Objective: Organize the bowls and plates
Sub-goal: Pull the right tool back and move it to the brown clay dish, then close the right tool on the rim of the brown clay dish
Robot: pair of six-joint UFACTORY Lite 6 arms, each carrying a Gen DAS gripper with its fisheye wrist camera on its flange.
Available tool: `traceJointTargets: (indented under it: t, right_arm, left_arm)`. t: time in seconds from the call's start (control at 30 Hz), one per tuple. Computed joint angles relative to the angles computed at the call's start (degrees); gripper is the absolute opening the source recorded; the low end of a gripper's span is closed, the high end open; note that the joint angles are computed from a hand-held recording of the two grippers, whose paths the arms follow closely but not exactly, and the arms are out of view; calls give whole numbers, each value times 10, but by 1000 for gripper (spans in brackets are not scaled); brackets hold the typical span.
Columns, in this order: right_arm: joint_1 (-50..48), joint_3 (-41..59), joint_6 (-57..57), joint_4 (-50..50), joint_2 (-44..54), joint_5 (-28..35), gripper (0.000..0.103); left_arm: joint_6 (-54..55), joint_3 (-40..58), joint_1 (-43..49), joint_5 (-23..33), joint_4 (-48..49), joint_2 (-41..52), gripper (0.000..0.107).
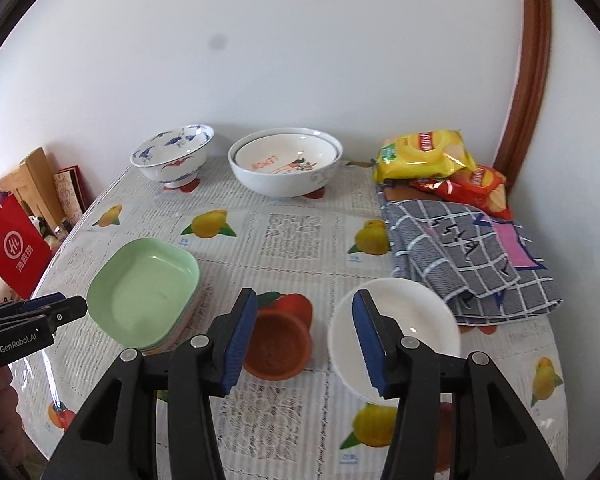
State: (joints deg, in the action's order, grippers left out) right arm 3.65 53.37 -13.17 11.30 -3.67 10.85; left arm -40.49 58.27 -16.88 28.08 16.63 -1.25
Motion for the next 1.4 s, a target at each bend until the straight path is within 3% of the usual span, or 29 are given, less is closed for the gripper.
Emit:
traceJointTargets:
  t: [0.23, 0.43, 0.6, 0.73, 0.93, 1.1, 1.23, 1.4]
  right_arm:
    - [-160, -81, -369, 309, -112, 73, 55]
    - [-315, -114, -570, 464, -123, 177, 55]
    - [-399, -143, -705, 550, -110, 191, 56]
    - [-441, -124, -701, 527, -64, 215, 56]
    - [-442, -108, -705, 510, -1, 195, 56]
    - [-440, -95, -723, 524, 49, 168, 56]
    - [-437, -79, -743, 548, 95, 160, 56]
    - [-427, -75, -775, 584, 134, 151, 56]
  left_arm:
    - [-155, 26, -119, 45, 111, 11, 39]
    - [-247, 75, -187, 83, 174, 62, 39]
    - [-281, 118, -222, 102, 199, 116, 39]
    - [-293, 150, -234, 103, 201, 159, 39]
    - [-328, 175, -235, 94, 222, 196, 39]
    - [-280, 208, -225, 75, 197, 240, 39]
    - [-181, 252, -202, 57, 102, 295, 43]
    - [-162, 283, -193, 45, 80, 337, 43]
